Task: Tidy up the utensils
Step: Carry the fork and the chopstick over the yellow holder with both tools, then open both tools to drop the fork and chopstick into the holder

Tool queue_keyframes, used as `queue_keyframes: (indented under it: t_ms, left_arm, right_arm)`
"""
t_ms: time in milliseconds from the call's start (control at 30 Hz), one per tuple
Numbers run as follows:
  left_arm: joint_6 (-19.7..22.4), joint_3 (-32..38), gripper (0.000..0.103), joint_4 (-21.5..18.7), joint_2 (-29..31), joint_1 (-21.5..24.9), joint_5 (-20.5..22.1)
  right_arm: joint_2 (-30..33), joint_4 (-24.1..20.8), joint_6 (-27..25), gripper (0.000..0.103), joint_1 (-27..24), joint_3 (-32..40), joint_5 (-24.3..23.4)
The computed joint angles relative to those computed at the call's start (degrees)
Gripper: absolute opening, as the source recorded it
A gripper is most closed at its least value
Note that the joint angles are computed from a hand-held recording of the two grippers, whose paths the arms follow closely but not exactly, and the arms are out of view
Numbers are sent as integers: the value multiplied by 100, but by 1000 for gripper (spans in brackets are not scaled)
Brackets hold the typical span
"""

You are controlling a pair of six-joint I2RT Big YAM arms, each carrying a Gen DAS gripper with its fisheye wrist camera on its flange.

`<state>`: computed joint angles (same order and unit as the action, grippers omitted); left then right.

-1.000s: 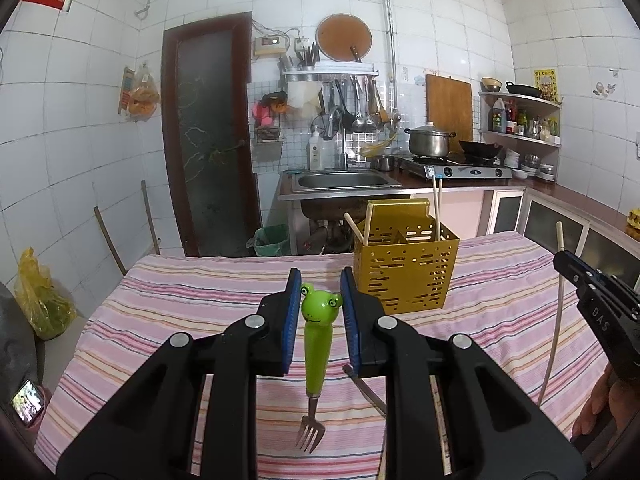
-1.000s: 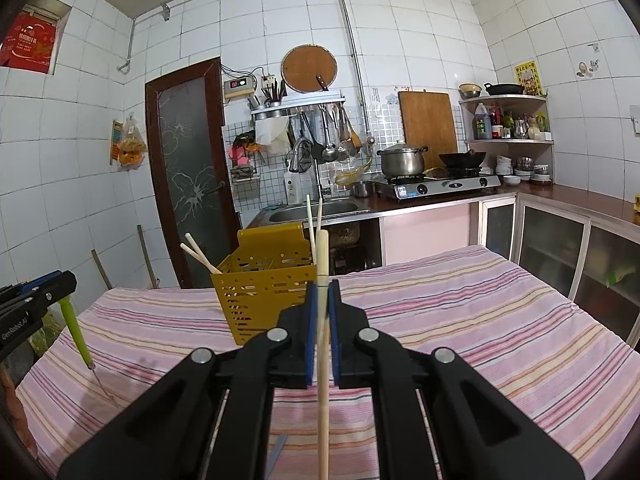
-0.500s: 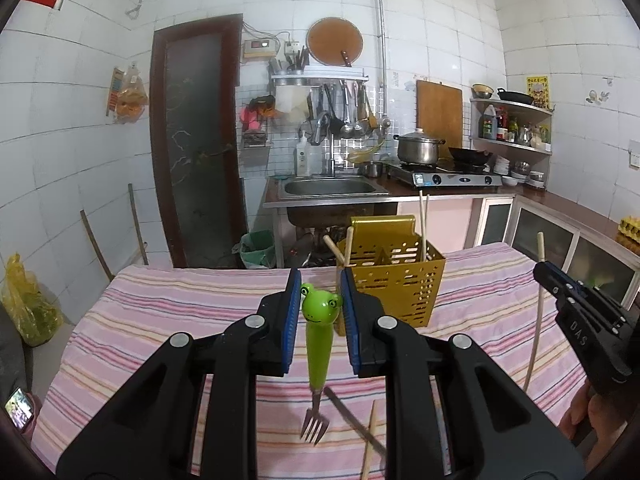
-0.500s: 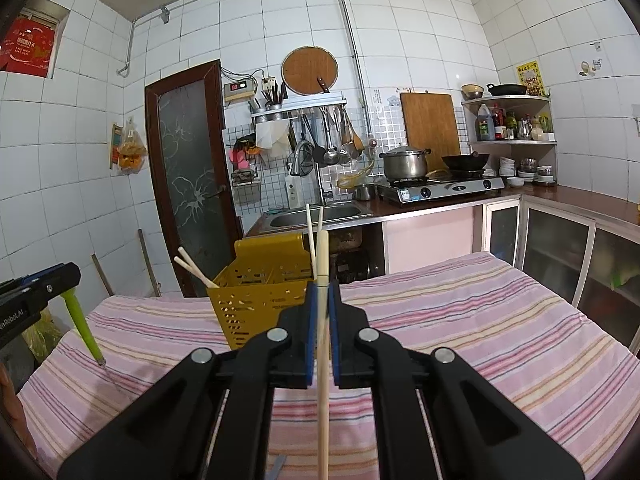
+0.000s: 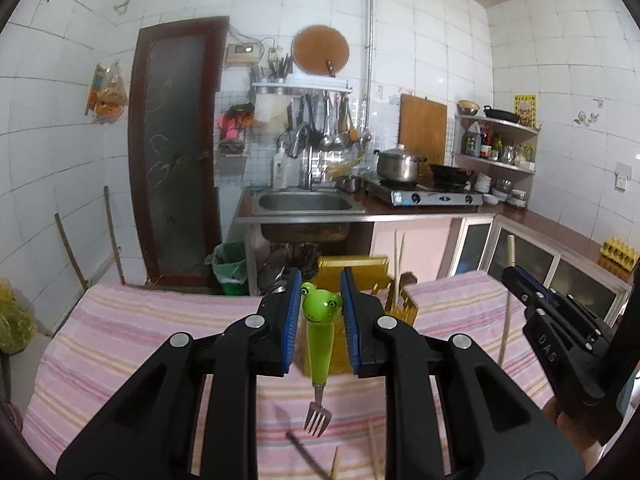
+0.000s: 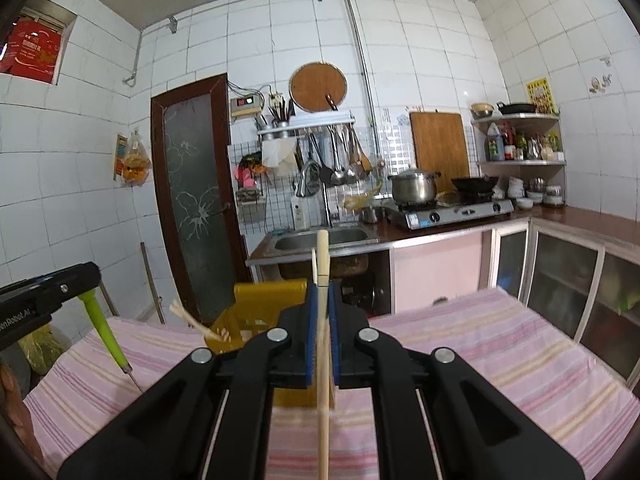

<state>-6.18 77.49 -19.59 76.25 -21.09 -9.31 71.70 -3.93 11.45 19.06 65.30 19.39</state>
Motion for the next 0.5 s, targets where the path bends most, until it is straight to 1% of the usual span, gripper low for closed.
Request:
queue_keyframes:
  t_ms: [100,200,367,500]
  left_arm:
    - [14,455,19,-109,260,-16,107]
    - [-58,927,19,-233,529,-25,152]
    - [-81,1622,19,-127,986,-54,117]
    - [-185,2147,19,-86,1406,3,153]
  right_arm:
    - [197,19,-177,6,-40,373,-46]
    - [433,10,-354,6,-80,776,-91]
    - [878,25,-461,6,-188,1493,-235]
    - [1258,6,-343,6,-303,2006,-409]
